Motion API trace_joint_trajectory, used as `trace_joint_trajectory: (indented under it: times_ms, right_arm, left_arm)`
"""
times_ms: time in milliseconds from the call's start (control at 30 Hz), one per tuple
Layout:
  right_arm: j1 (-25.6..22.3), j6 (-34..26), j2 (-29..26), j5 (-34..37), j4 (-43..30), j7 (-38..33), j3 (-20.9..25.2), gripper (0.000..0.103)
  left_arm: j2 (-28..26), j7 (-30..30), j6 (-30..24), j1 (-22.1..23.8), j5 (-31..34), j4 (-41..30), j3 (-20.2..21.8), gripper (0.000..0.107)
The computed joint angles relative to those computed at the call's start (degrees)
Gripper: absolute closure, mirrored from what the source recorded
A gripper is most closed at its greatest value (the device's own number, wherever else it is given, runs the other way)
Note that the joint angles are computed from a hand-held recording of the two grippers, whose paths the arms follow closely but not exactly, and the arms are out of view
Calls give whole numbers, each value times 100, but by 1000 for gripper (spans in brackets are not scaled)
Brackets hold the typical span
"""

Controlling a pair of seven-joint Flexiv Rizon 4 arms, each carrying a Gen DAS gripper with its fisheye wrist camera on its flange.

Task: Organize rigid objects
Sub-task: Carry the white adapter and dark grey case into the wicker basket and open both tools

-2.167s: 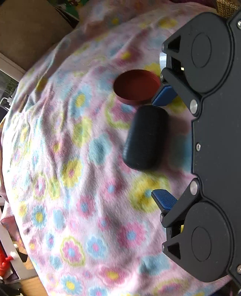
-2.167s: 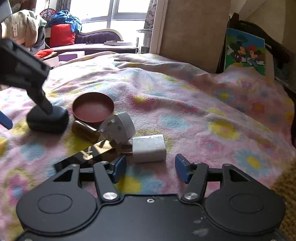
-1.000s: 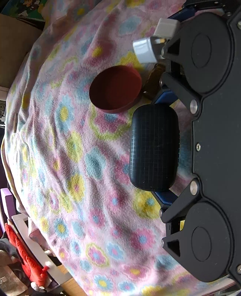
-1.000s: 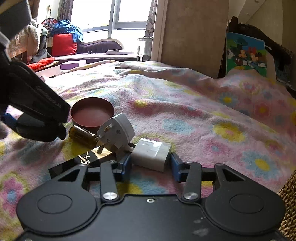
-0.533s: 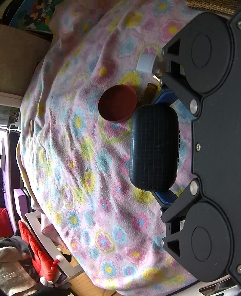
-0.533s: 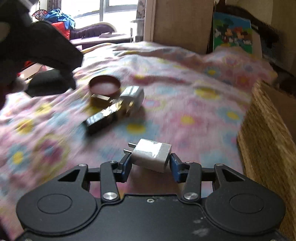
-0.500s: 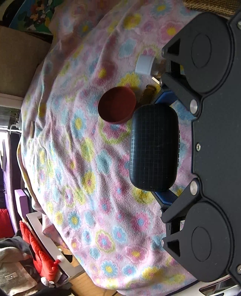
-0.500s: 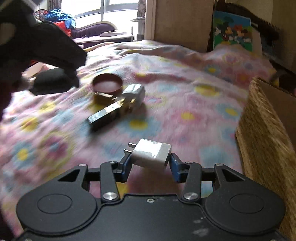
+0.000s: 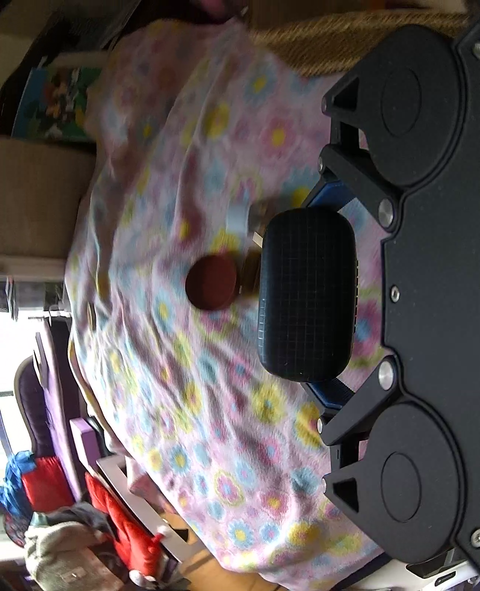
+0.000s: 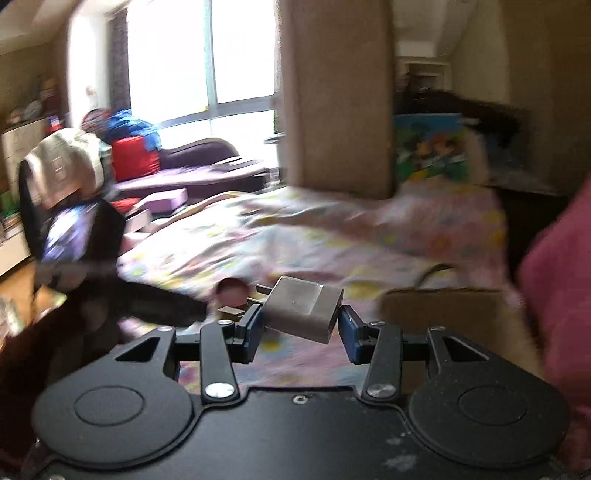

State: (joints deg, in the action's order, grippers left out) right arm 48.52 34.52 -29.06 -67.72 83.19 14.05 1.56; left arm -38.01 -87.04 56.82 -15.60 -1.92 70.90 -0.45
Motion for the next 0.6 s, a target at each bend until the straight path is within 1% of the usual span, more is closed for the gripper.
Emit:
trace_joint_trajectory:
  times_ms: [133,233,367,600]
  right_arm:
    - [62,-826,411,202,426,126,151,60]
    - [-19,-1195,602,410,653,187,339,60]
    - [-124,-1350,796,602,955,330,572,60]
    - [-293,-1249,1033,734,1367,578,796,59]
  left_arm:
    - [259,174,138,-127,20,307,-146,22]
    - [397,420,256,-203,-35,462,-307,22]
    - [460,739,295,-341,-147,459,-478,22]
    - [313,846,87,-662,-204,67,-509,22]
